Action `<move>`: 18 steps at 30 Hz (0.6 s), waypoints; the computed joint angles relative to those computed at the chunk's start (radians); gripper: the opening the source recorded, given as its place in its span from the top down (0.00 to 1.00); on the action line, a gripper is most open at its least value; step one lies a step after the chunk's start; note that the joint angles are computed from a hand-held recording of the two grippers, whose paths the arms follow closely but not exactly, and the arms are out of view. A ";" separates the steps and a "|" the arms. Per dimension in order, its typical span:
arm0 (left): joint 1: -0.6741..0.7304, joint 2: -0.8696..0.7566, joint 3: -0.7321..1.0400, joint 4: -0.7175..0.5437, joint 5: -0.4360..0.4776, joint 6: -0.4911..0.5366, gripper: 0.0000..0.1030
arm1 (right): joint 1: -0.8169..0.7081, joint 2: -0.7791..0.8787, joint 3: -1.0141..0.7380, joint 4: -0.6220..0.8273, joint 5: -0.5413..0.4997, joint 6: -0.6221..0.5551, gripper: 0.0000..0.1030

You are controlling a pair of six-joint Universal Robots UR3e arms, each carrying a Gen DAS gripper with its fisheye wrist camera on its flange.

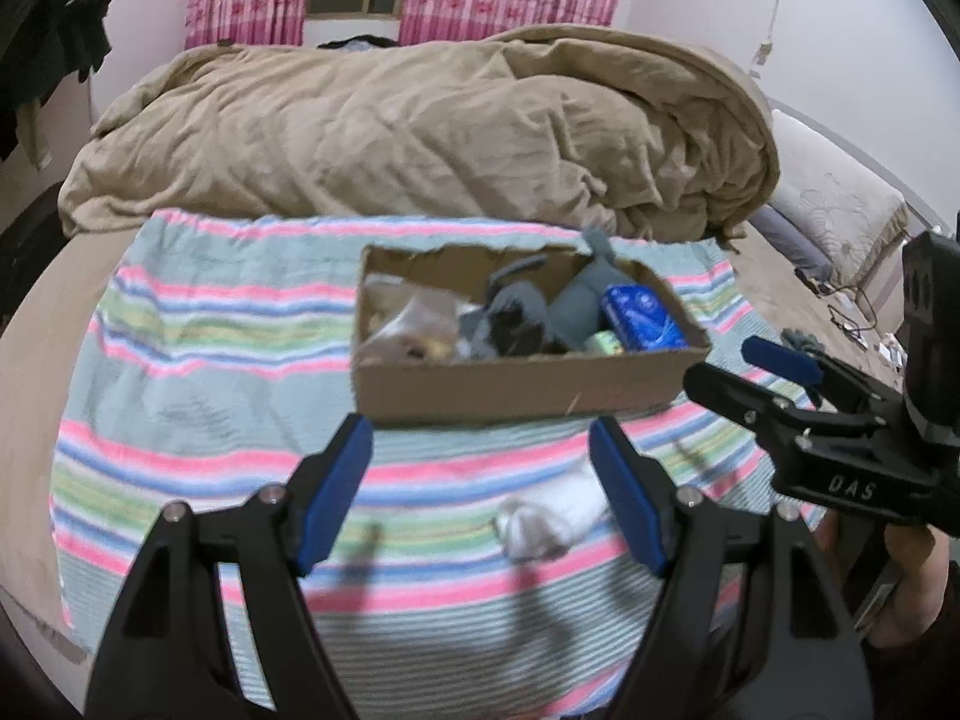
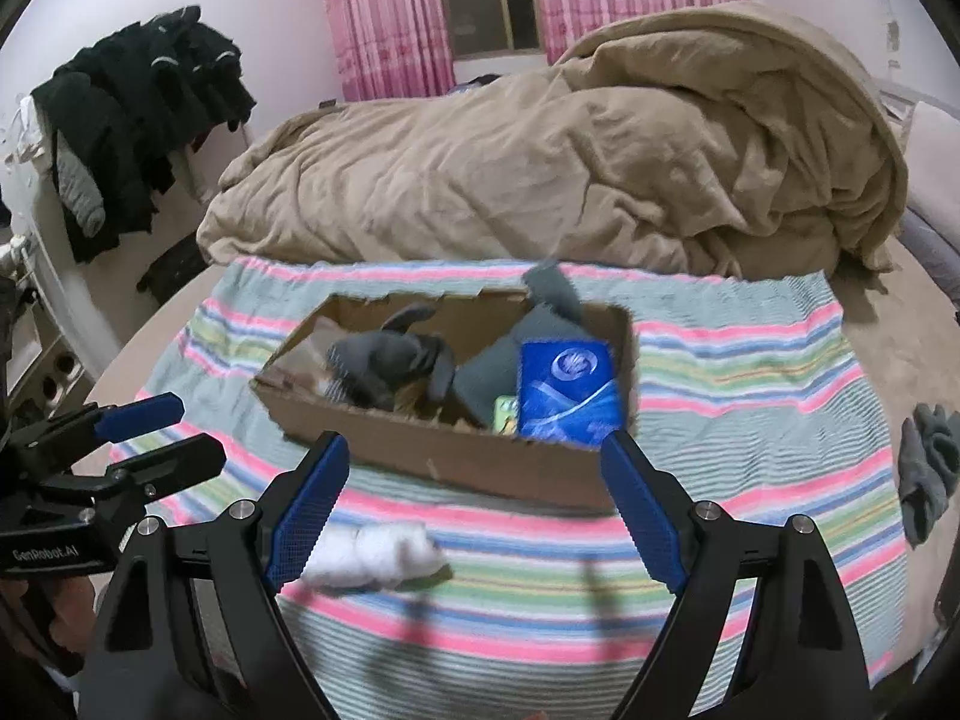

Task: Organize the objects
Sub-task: 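Drop the gray sock into the box with the left tool while the right tool drops the blue pack, then grasp the white sock from the sheet with the right tool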

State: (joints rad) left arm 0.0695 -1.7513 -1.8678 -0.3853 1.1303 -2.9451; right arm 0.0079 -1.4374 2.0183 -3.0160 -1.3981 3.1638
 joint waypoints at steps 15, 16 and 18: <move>0.080 -0.049 -0.124 0.051 -0.008 0.011 0.26 | 0.023 0.128 0.010 0.004 0.075 0.015 0.15; 0.085 -0.051 -0.131 0.053 -0.009 0.013 0.26 | 0.020 0.139 0.007 0.004 0.088 0.018 0.15; 0.088 -0.055 -0.138 0.055 -0.009 0.014 0.26 | 0.008 0.167 0.000 0.011 0.136 0.026 0.15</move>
